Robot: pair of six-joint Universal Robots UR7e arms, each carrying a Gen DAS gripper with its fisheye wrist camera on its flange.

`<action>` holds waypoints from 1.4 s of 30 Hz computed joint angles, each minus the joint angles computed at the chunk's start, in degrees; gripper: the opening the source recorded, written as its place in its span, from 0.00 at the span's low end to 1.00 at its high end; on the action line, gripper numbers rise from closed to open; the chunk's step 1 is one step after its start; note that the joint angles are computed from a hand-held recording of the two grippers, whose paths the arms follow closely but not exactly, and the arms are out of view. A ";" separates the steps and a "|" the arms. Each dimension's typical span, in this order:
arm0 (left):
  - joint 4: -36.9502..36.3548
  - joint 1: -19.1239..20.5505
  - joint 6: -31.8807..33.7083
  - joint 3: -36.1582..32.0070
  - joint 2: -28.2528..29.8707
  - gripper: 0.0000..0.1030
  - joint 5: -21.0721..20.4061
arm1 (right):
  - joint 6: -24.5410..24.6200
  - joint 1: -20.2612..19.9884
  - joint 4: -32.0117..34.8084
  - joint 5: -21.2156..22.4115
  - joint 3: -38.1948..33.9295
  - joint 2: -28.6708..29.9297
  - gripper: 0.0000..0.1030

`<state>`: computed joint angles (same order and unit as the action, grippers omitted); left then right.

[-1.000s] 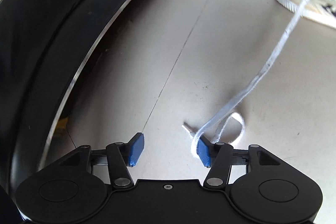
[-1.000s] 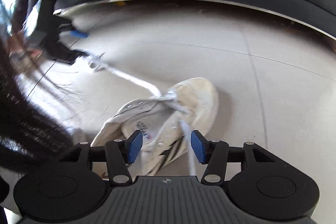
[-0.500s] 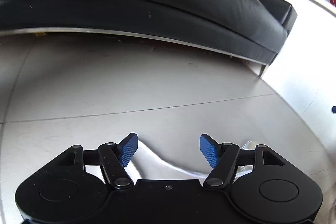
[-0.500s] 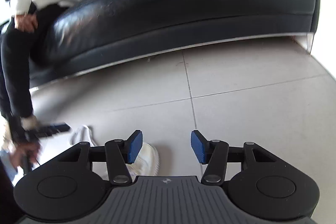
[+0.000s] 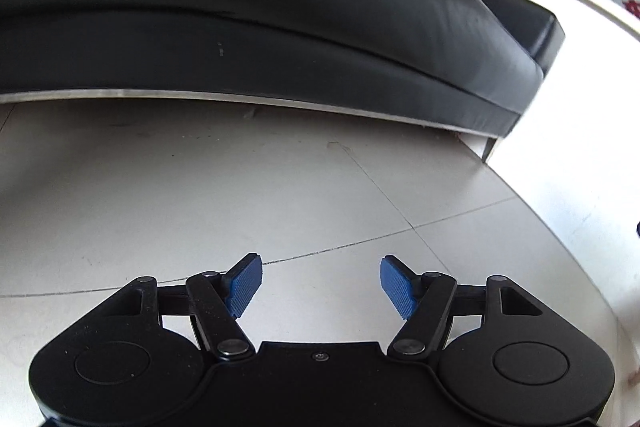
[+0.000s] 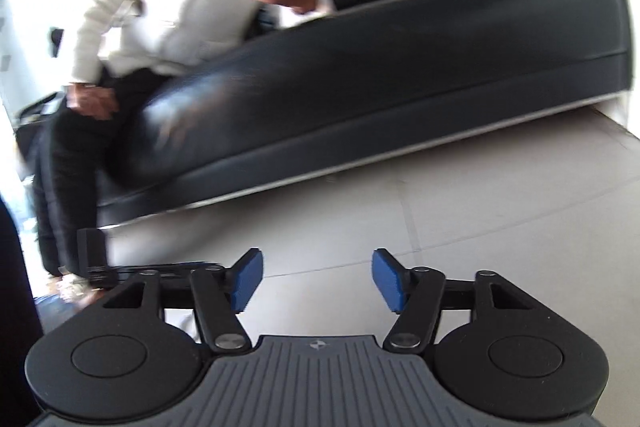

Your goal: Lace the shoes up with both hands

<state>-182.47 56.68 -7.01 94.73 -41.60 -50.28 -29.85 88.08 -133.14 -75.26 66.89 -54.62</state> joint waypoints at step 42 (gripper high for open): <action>21.58 0.50 -4.96 12.55 -9.17 0.11 16.68 | 0.67 1.00 8.38 6.40 8.38 2.82 0.69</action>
<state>-160.89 57.18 -11.97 107.28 -50.78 -33.61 -29.18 89.08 -124.75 -68.85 75.27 -51.80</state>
